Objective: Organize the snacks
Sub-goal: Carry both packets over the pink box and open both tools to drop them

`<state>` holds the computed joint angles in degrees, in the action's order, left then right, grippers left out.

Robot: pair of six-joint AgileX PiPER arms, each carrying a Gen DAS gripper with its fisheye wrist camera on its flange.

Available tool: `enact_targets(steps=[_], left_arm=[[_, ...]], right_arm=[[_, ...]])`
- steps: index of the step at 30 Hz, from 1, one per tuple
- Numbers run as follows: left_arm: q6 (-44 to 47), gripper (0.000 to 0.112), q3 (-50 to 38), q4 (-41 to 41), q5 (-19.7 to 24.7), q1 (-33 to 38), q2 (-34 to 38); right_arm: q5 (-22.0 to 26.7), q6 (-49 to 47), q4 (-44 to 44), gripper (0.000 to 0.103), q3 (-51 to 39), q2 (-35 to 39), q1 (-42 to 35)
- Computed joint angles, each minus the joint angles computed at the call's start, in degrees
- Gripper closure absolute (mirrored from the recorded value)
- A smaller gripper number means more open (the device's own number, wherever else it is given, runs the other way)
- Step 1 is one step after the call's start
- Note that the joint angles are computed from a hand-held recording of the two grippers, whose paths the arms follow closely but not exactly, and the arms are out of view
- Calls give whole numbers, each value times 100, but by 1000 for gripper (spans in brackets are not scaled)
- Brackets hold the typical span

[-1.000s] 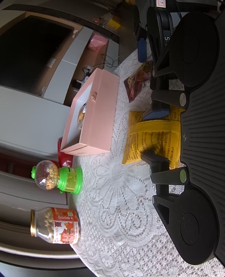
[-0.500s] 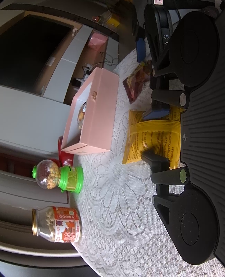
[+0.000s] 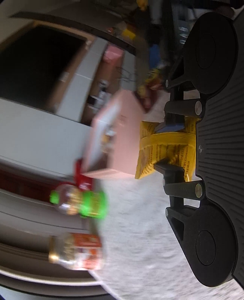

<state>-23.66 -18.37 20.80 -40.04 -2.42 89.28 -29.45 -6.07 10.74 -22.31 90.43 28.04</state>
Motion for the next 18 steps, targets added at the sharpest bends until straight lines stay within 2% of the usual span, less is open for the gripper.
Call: enact_targets(steps=[4,6,8,10,12,15,18], left_arm=[[-365,72,-508,293,219,-27,-520],[-496,72,-1086,264,186,-121,-472],[-839,71,-1881,326,104,-187,-68],[-1521,70,-2796,866,375,-196,510],[-1536,70,-3253,720,577,-233,904],[-1554,71,-3097,618,478,-151,983],[-1859,71,-2492,775,754,-73,630]], right_arm=[[-36,-60,-53,34,170,-333,-115],[-83,-158,63,34,175,-347,-110],[-56,-206,175,34,115,-298,-86],[91,-135,140,34,31,-281,-123],[130,-266,292,34,13,-251,-110],[42,-556,609,34,139,-262,-118],[162,-447,516,34,148,-167,-302]])
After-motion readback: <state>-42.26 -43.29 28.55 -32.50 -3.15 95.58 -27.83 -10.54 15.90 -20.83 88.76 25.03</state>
